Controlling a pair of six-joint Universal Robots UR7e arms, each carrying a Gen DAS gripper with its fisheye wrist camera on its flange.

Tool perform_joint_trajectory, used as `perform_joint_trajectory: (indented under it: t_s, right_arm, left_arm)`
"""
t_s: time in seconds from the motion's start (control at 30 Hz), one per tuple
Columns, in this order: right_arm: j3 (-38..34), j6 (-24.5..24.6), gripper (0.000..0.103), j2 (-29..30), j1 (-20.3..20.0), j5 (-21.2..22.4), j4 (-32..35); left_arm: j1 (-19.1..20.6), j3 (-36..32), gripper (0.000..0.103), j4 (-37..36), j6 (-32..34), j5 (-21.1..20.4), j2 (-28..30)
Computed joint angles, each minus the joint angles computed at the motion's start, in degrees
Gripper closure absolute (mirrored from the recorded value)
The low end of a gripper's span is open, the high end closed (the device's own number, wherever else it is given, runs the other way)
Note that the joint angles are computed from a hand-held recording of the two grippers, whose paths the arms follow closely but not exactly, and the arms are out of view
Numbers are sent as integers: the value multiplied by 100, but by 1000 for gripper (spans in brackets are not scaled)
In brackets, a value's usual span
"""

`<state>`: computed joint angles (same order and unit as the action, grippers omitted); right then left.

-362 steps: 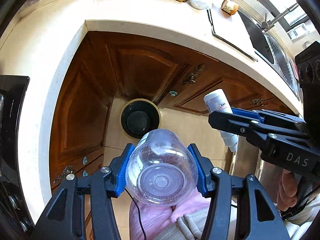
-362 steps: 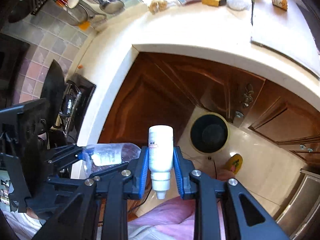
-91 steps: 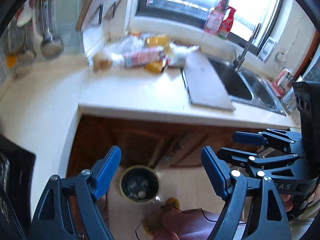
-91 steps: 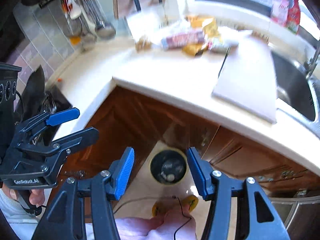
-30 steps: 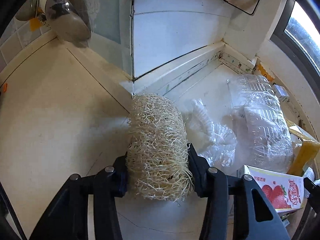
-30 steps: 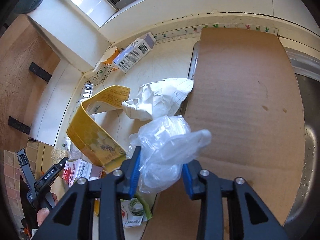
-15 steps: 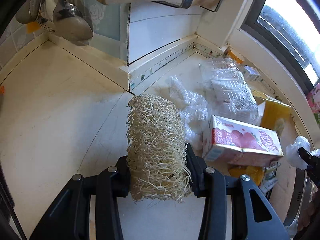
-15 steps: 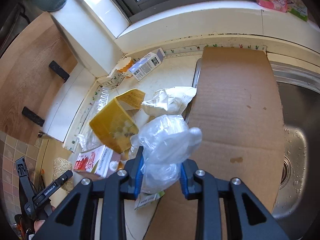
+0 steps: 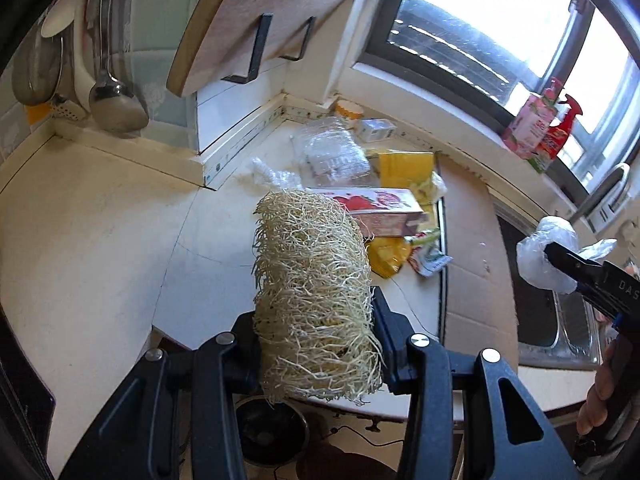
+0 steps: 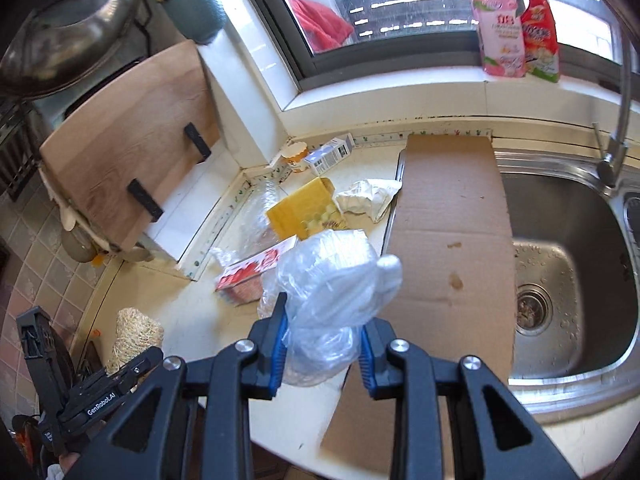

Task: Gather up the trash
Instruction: 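Carry the bag and loofah down over the floor bin and open both grippers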

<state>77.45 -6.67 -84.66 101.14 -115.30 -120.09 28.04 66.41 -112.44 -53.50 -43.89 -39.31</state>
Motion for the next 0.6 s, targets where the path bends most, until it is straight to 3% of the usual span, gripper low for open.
perform_joint_trajectory:
  t_s: [0.3, 0.43, 0.6]
  right_arm:
    - [1493, 884, 73, -1284, 1031, -884, 50]
    - [1893, 1443, 73, -1648, 1412, -1231, 793]
    - [2035, 1974, 73, -1787, 1700, -1296, 1814]
  left_arm:
    - [-697, 1457, 61, -1198, 705, -676, -927]
    - [-877, 1948, 61, -1502, 758, -1076, -1208]
    - [-983, 2417, 61, -1832, 708, -1435, -1442]
